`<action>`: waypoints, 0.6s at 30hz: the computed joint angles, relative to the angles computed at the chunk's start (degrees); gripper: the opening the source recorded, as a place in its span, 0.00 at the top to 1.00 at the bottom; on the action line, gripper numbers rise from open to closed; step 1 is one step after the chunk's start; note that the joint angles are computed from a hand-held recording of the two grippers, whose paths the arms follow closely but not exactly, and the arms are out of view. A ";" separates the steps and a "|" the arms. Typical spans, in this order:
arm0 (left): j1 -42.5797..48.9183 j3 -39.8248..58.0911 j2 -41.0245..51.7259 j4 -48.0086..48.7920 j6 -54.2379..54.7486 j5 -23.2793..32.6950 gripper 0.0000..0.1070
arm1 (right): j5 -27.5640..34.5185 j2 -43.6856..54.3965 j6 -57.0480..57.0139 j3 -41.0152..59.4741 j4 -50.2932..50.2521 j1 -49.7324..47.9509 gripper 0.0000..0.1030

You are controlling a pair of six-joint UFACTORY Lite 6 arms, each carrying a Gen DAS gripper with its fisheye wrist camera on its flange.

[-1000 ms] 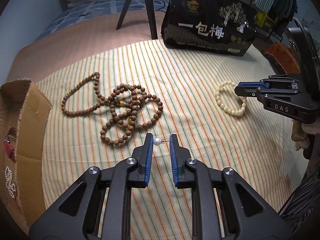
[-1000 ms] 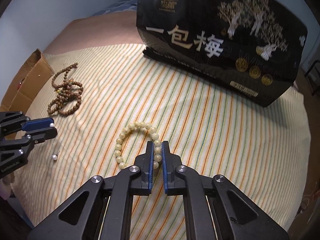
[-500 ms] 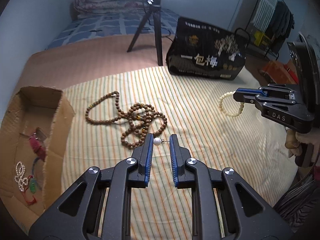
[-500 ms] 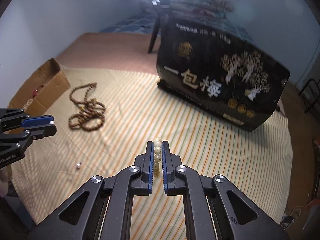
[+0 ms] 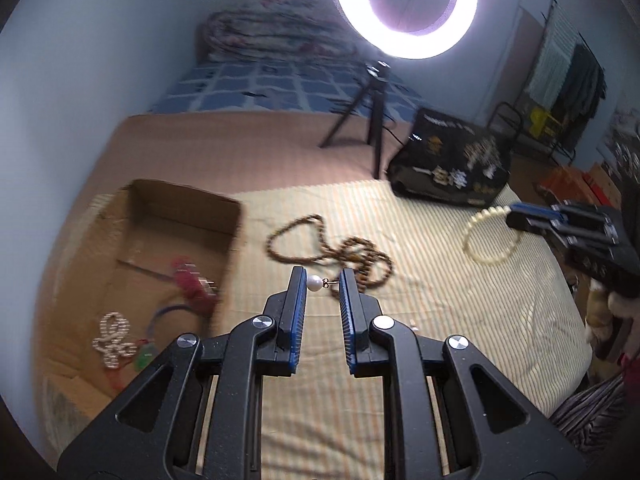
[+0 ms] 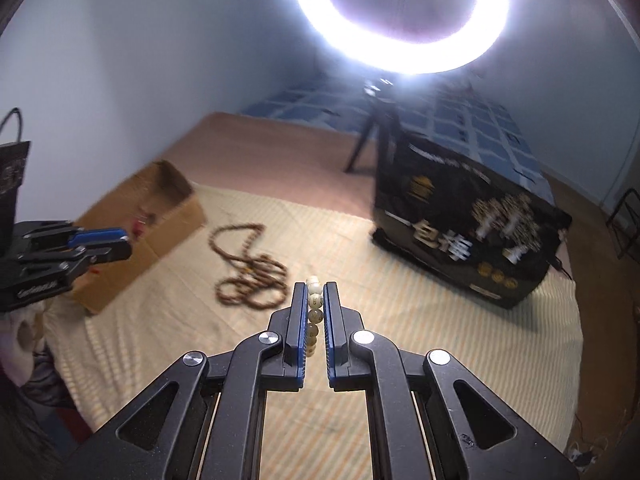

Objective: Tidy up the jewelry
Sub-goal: 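Carry the pearl earring and cream bracelet with both tools over the cardboard box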

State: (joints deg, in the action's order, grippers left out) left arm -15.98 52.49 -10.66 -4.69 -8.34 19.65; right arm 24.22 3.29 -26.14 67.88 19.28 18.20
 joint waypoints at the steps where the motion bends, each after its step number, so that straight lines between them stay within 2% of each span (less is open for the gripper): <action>1: 1.90 -0.51 -1.32 -1.84 2.46 0.56 0.86 | -0.14 -0.50 0.69 -0.15 -0.30 1.18 0.94; 9: 16.95 -1.71 -5.91 -15.57 21.62 4.10 0.86 | -1.24 0.46 8.39 2.95 -4.43 13.20 0.94; 18: 31.14 1.16 -2.36 -30.19 39.87 7.33 0.86 | -1.87 7.79 9.34 11.54 -1.81 23.13 0.94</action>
State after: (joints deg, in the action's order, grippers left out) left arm 15.16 53.65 -13.01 -34.88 31.53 26.98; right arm 22.35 11.08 -16.80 79.42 17.47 41.33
